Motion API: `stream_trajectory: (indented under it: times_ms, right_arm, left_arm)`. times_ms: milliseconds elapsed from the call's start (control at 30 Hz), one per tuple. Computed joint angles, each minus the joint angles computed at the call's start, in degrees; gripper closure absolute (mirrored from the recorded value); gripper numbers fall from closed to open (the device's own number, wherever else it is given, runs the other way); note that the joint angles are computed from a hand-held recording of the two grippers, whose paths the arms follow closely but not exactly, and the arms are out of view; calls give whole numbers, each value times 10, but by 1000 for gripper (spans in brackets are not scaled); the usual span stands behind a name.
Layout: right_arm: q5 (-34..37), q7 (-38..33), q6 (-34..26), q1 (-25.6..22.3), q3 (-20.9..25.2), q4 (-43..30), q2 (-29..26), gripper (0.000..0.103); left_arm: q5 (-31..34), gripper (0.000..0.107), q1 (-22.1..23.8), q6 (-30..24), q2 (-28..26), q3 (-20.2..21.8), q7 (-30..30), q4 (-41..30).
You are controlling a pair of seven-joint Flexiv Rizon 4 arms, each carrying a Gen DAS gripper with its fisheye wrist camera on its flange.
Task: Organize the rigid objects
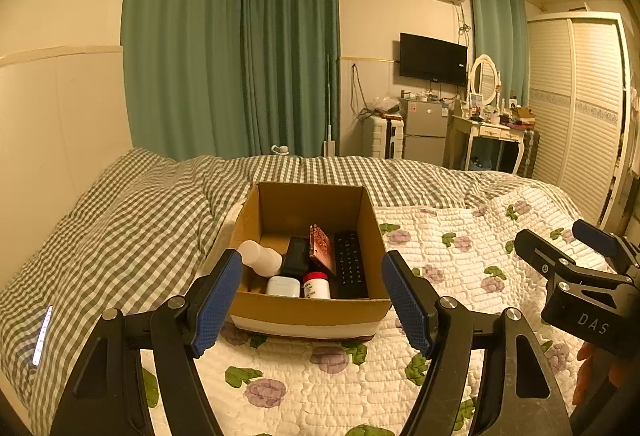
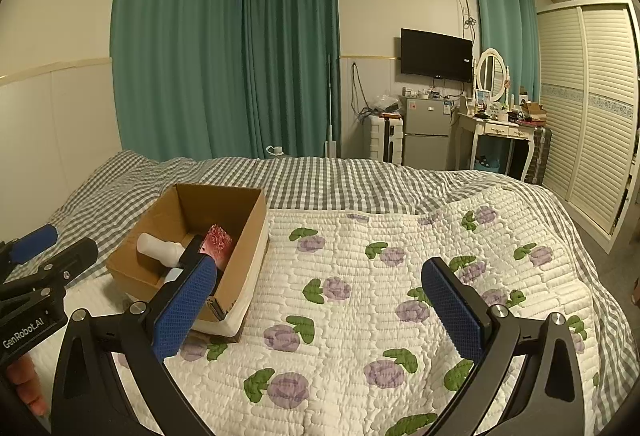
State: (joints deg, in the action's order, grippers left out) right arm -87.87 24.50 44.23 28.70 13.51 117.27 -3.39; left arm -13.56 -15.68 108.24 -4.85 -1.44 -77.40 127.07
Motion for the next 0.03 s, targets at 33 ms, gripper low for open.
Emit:
stream_trajectory:
  times_ms: [33]
  right_arm:
    - [0,0,0,0,0,0,0,0]
  left_arm:
    - [14,32,16,-3,2,-12,-12,0]
